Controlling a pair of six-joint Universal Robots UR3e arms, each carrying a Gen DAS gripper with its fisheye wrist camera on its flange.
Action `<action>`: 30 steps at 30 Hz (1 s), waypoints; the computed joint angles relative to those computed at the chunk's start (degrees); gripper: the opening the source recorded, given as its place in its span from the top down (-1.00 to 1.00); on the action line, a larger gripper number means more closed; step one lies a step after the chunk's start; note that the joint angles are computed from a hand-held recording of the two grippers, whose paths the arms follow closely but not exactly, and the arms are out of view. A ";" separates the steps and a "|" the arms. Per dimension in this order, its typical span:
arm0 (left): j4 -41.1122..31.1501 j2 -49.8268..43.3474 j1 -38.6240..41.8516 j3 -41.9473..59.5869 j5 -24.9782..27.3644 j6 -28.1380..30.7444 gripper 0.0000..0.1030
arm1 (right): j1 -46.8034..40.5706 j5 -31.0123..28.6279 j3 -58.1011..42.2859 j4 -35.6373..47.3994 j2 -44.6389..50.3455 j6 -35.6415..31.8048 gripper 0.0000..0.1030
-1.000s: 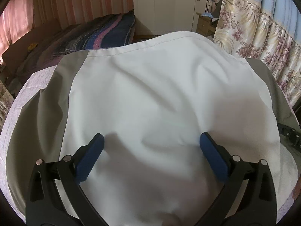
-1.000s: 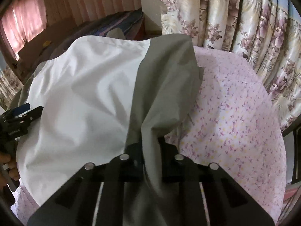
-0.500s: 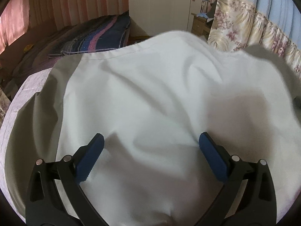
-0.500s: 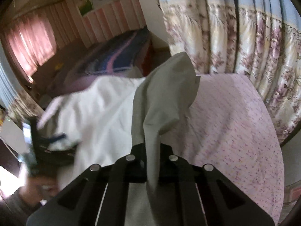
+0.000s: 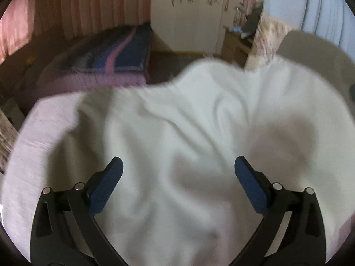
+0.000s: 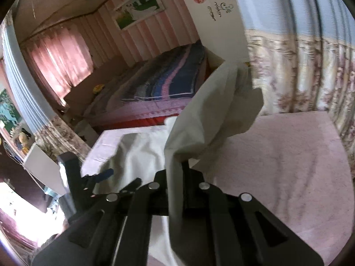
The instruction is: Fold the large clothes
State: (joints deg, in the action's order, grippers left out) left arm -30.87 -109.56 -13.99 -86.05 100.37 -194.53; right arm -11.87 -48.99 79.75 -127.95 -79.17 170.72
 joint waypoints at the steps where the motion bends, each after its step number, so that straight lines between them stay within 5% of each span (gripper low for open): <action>1: 0.36 2.66 1.08 -2.01 -0.02 0.62 -0.94 | 1.30 -0.53 -0.49 -0.69 0.22 1.24 0.90; 6: -0.69 16.88 8.82 -10.69 -1.47 3.89 -0.94 | 12.55 -6.84 -9.79 -4.82 7.45 11.44 0.89; 10: -3.55 28.93 18.66 -18.32 -10.02 5.69 -0.94 | 21.66 -12.34 -20.93 -4.53 17.64 17.41 0.88; 17: -6.76 41.75 33.19 -30.53 -17.58 10.82 -0.94 | 35.61 -25.45 -37.57 -0.32 35.94 23.39 0.85; 21: -7.57 45.01 39.02 -35.68 -20.92 12.99 -0.94 | 41.24 -34.67 -47.08 5.18 43.93 22.19 0.61; 23: -8.60 46.47 40.52 -37.36 -21.61 14.03 -0.94 | 43.31 -38.22 -50.80 7.45 45.16 20.42 0.26; 25: -10.24 48.73 42.27 -38.56 -22.89 15.34 -0.94 | 42.68 -34.69 -47.41 6.47 41.99 20.16 -0.32; 30: -13.18 52.59 41.17 -39.07 -24.02 14.46 -0.94 | 36.96 -24.45 -22.75 -5.96 22.19 17.22 -0.56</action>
State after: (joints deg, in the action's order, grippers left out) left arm -44.04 -56.97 27.18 -125.12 76.35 -180.08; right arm 25.09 -73.44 57.00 -133.91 -56.98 187.94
